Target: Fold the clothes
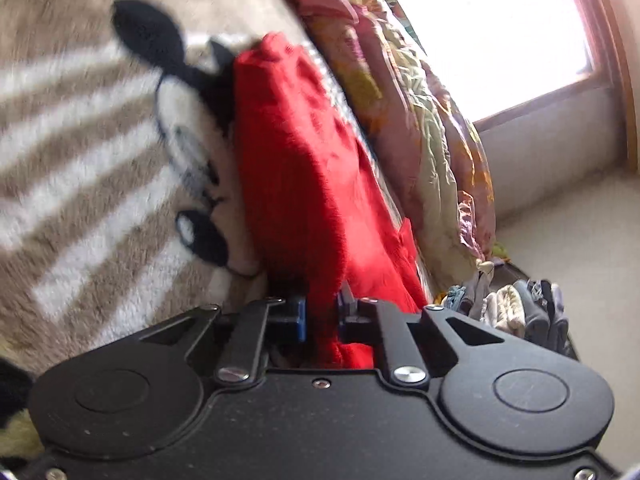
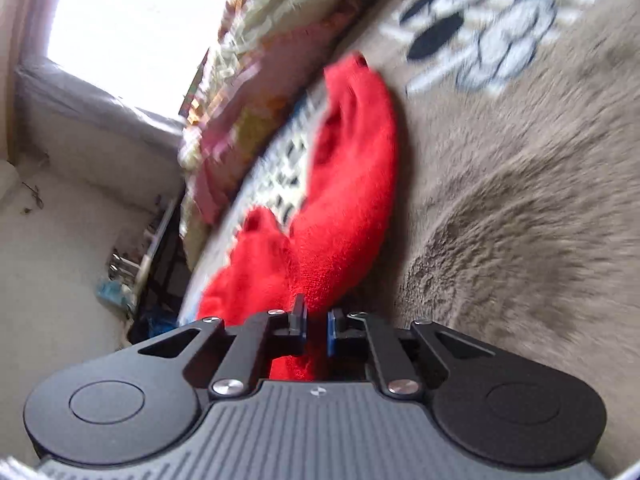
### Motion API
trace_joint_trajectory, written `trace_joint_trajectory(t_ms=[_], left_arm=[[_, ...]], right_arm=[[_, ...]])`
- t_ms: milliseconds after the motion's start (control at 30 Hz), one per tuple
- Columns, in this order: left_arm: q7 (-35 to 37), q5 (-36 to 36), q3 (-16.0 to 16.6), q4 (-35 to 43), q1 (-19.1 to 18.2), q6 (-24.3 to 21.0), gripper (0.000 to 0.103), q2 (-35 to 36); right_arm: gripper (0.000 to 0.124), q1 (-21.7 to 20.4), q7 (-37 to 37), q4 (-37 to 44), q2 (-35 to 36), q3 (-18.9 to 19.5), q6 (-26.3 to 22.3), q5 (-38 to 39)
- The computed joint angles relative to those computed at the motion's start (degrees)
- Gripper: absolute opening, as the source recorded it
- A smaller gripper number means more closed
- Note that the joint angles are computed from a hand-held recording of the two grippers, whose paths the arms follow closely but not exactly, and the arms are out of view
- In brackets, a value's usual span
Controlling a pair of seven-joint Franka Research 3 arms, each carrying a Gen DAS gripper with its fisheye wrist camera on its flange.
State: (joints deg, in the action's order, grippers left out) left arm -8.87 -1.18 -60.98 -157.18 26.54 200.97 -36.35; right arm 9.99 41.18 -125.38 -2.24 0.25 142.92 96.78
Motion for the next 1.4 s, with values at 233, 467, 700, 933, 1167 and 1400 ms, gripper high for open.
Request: trace_joint_trajectory(t_ms=[233, 467, 700, 933, 1167, 1400], left_arm=[[8.28, 8.87, 17.83, 0.25, -19.29, -9.11, 0.011, 3.38], [9.00, 13.73, 24.49, -3.65, -27.19, -13.42, 0.043, -1.51], [0.00, 12.34, 18.96, -10.32, -19.79, -12.43, 0.042, -12.87], [-0.78, 9.22, 9.97, -7.44, -5.57, -1.51, 0.042, -5.80], [7.25, 9.96, 3.02, 1.73, 4.51, -8.83, 0.023, -3.74], [29.64, 34.09, -6.95, 22.19, 14.16, -34.75, 0.015, -0.69]], right_arm=[[0.010, -1.95, 4.03, -14.57, -16.16, -3.45, -1.81, -8.33], [0.023, -1.40, 6.07, -22.43, -22.75, -6.02, 0.64, -18.38], [0.031, 1.60, -4.25, -22.11, -24.79, -5.29, 9.13, -15.58], [0.031, 5.95, -18.46, -17.47, -20.96, -4.25, 7.44, -10.86], [0.038, 5.89, -22.24, -11.02, -11.75, -4.52, -5.79, -6.21], [0.042, 1.73, -18.66, -8.40, -7.85, -3.95, -14.85, -7.72]])
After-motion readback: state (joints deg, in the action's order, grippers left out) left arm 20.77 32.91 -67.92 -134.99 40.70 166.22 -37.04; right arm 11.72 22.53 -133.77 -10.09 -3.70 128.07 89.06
